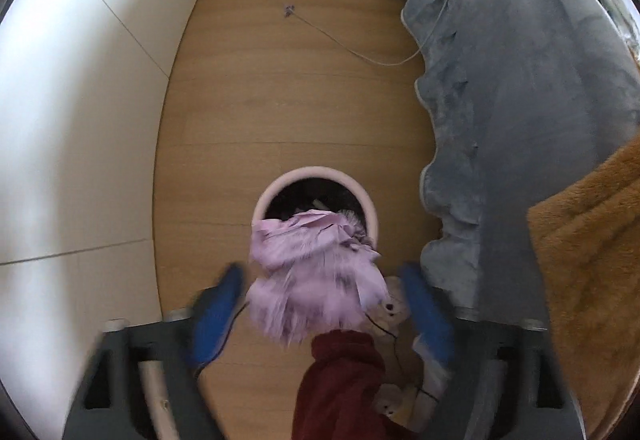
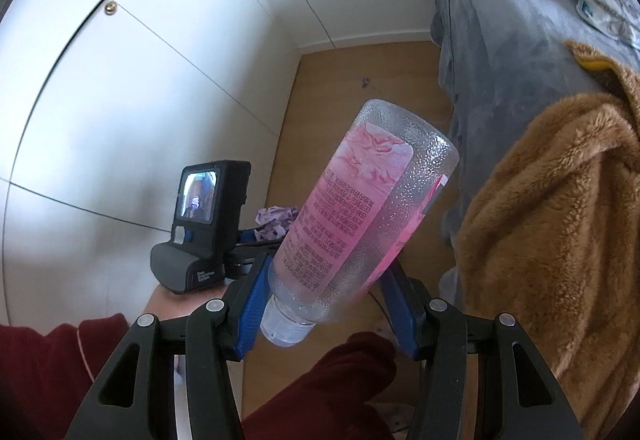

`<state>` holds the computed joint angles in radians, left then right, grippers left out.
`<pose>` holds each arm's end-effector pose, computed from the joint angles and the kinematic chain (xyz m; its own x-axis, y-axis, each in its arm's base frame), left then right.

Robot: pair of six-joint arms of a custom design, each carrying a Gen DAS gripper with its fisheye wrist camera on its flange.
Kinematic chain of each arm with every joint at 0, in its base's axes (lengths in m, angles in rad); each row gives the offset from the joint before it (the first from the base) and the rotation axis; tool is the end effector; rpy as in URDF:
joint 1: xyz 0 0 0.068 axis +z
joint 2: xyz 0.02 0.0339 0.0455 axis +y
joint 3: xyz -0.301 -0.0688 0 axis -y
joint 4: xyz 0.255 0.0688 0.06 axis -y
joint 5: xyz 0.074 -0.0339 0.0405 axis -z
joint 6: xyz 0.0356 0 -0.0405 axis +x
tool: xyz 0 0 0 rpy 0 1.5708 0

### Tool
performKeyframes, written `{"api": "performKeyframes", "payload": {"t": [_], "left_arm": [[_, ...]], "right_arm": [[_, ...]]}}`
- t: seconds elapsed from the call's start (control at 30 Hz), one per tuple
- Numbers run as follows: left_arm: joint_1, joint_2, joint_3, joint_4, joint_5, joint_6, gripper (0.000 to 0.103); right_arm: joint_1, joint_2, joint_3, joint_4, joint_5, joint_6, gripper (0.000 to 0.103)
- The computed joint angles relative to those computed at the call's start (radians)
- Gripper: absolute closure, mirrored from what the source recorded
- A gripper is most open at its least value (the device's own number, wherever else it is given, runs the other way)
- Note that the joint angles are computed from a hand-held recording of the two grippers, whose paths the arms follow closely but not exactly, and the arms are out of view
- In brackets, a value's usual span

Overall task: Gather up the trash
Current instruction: 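Open the left tool to drop the lavender paper into the bin, then open the right tool to drop the bottle into the bin, then move both open tools back over the blanket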

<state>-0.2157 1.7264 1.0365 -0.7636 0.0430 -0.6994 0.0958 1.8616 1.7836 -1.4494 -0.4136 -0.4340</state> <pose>0.3067 -0.0688 0.1860 -0.8832 -0.4649 -0.0621 -0.4571 0.8828 -0.1080 0.3668 0.0496 0.3353 -0.8582 -0.4693 -0.2082 -0.5134 0.7853 0.3461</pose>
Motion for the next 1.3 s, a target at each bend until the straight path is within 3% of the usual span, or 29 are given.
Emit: {"api": "performKeyframes", "payload": {"t": [0.03,0.23,0.5,0.7,0.93,0.97,1.0,1.07,1.3], "left_arm": [[-0.003,-0.005,-0.007,0.008,-0.011,0.000,0.000],[0.019,-0.031,-0.024,-0.017,-0.054,-0.001,0.000],[0.051,-0.203,-0.175,-0.063,-0.125,-0.079,0.000],[0.070,-0.324,-0.237,-0.143,-0.136,-0.126,0.000],[0.060,-0.365,-0.239,-0.189,-0.143,-0.120,0.000],[0.060,-0.368,-0.237,-0.191,-0.146,-0.122,0.000],[0.062,-0.371,-0.237,-0.190,-0.144,-0.121,0.000],[0.062,-0.369,-0.233,-0.187,-0.142,-0.121,0.000],[0.029,-0.351,-0.179,-0.193,-0.151,-0.125,0.000]], "right_arm": [[0.001,0.004,-0.008,0.009,0.002,0.004,0.049],[0.030,0.041,-0.045,0.051,0.002,0.012,0.049],[0.098,0.132,-0.113,0.140,-0.017,0.020,0.049],[0.161,0.198,-0.172,0.213,0.003,0.045,0.049],[0.221,0.246,-0.161,0.240,0.053,0.052,0.049],[0.223,0.242,-0.165,0.240,0.064,0.050,0.042],[0.223,0.233,-0.173,0.237,0.068,0.050,0.029],[0.225,0.221,-0.187,0.251,0.066,0.059,0.020],[0.176,0.191,-0.200,0.234,0.068,0.083,0.017]]}}
